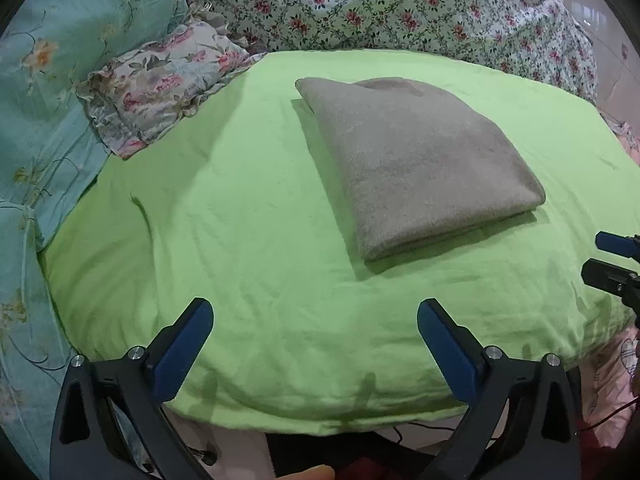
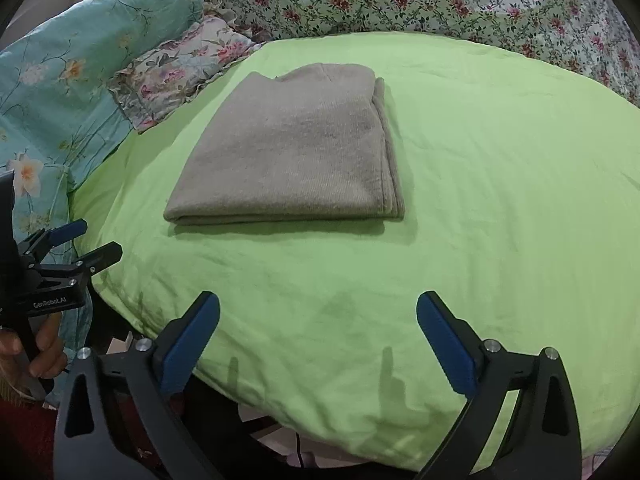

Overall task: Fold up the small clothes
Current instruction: 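Pull both tools back from the folded sweater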

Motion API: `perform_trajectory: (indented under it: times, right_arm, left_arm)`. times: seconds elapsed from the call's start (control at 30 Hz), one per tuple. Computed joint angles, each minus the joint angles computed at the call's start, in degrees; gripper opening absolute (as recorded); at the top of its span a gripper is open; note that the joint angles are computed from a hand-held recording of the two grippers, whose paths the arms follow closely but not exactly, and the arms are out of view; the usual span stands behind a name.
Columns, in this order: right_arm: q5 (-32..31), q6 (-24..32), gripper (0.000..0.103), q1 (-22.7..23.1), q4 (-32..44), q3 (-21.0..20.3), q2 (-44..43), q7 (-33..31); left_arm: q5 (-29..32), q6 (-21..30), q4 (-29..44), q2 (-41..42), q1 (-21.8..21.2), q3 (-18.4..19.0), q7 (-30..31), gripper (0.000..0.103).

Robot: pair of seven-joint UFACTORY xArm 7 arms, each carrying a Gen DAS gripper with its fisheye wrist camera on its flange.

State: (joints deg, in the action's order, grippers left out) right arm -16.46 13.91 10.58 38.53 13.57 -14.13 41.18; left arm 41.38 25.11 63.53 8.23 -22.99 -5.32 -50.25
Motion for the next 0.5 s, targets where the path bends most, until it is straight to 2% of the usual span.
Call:
perform_trajectory:
  times: [0.13,0.3,0.5]
  right_arm:
    - [-0.12,-0.31,0.099,-0.08,1.71,-0.62,2.43,-0.66]
    - [4.36,-1.16,0.099,2.13,3.34,-3.0,5.05,-4.62]
    - [5.64,-0.95,0.1,2.44,5.92,-3.8,7.44,-6.67]
  left_arm:
    - [-2.37,1.21,2.63,2.46,0.1,0.05,1.68,0.102]
    - [-3.91,4.15,6.11,5.51,-0.94,0.88,4.28,0.102]
    - [-5.4,7.21,9.07,7.71,-1.88,1.81,6.54,0.102]
